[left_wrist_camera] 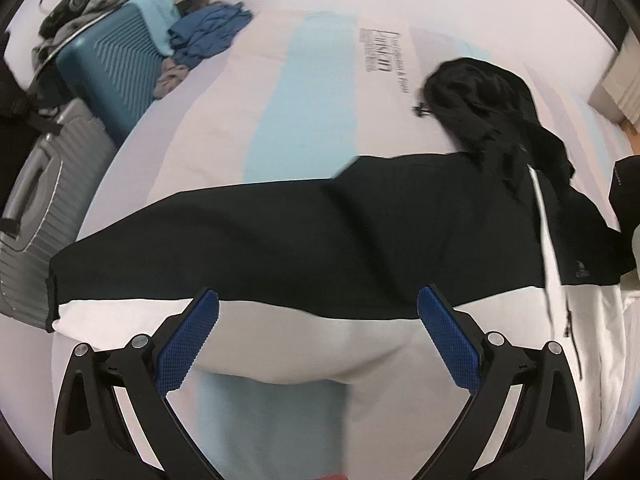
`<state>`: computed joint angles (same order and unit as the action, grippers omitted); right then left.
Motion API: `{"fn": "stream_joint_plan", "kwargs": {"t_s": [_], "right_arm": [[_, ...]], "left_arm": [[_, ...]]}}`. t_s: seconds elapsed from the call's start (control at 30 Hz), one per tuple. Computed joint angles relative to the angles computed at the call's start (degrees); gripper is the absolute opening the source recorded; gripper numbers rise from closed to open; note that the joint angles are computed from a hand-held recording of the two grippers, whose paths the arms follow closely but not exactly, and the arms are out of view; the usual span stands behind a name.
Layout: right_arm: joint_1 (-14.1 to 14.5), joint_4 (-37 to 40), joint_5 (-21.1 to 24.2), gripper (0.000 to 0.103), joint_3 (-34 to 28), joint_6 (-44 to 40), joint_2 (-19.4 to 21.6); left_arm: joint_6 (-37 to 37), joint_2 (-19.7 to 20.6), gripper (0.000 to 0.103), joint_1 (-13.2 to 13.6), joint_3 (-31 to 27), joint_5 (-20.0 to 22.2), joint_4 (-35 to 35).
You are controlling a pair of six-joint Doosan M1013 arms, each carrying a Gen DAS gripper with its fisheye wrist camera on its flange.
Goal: Fold large clothes
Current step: 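Carry the held sleeve across the jacket body with the right tool, then open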
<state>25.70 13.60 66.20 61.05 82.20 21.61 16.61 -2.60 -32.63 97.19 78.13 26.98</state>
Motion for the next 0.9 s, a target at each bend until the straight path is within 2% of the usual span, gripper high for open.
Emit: {"fn": "stream_joint_plan", "kwargs": {"t_s": [0.23,0.53,0.73,0.9], "right_arm": [[7.5,-0.4,-0.9,0.012,-1.3,0.2,1.1],[16.0,-1.2,1.5,0.012,-2.6,0.0,4.3],[20.5,-6.0,3.0,0.012,-2.6,0.2,7.3],[22.3,-10.4,3.9,0.013,-1.7,2.5,9.2]], "left_arm": [[-1.1,-6.0,0.097,2.3,5.7,-0.7,0.7],[-3.0,-13.3,0.097,4.5,12.4,0.0,0.6],[-4.4,-18.3,0.097,6.2,17.2,2.2,-0.5],[-6.5,-22.4,0.097,6.6,20.4,4.7,-0.5]]}}
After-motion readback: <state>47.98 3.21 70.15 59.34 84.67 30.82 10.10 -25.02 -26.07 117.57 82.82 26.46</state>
